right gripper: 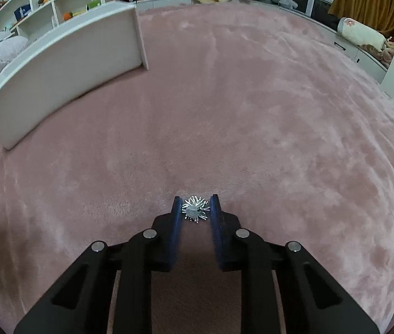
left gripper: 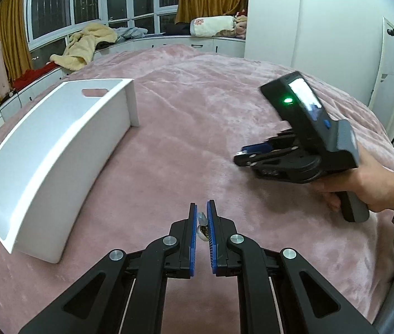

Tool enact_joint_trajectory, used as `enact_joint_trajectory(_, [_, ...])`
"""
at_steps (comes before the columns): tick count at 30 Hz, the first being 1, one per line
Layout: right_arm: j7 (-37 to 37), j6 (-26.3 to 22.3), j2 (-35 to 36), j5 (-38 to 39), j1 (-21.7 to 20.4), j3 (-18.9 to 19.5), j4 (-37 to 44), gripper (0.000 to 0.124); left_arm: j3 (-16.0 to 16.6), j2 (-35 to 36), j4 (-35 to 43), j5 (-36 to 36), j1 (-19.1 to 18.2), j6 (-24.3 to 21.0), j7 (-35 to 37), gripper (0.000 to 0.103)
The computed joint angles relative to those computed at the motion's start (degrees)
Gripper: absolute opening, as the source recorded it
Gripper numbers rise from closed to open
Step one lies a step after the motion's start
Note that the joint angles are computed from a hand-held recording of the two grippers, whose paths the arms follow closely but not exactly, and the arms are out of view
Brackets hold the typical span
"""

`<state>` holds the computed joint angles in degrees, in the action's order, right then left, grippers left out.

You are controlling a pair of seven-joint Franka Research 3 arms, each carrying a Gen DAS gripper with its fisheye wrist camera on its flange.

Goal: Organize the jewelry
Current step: 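Carry the flower charm and gold earring over the white box with both tools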

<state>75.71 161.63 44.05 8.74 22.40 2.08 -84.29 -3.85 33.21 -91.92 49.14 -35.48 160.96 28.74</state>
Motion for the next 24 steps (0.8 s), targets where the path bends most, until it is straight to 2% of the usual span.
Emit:
enact_joint_trajectory(3, [-0.7,0.5,-0.5,1.8,-1.5,1.6,-0.3,0.021,0.7,-1.0,-0.9,0.7,0.2,0.7,-1.0,0.013])
enact_joint_trajectory(9, [-2.0,3.5,-3.2,3.0,-1.6,2.5,-1.9,0.021,2.6,-3.7,-2.9,5.2,0.1,1.9,-5.3,0.013])
enact_joint_trajectory(13, [-1.8,3.8,-4.7,3.0,-0.9,1.8,-0.8,0.021,3.0,-5.9,-3.6,8.5,1.7,1.7,-7.6,0.013])
enact_joint_trajectory(20, [1.2,-1.9,-3.1,-1.5,2.6,-1.9,6.4,0.021,2.0,-9.6,-5.0,13.6,5.0,-0.2,-10.6,0.013])
enact_joint_trajectory(24, [1.6,-5.2,0.0,-3.7,3.7,-1.6,13.0,0.021,0.9,-11.1,-5.8,14.8,7.0,-1.5,-11.2,0.013])
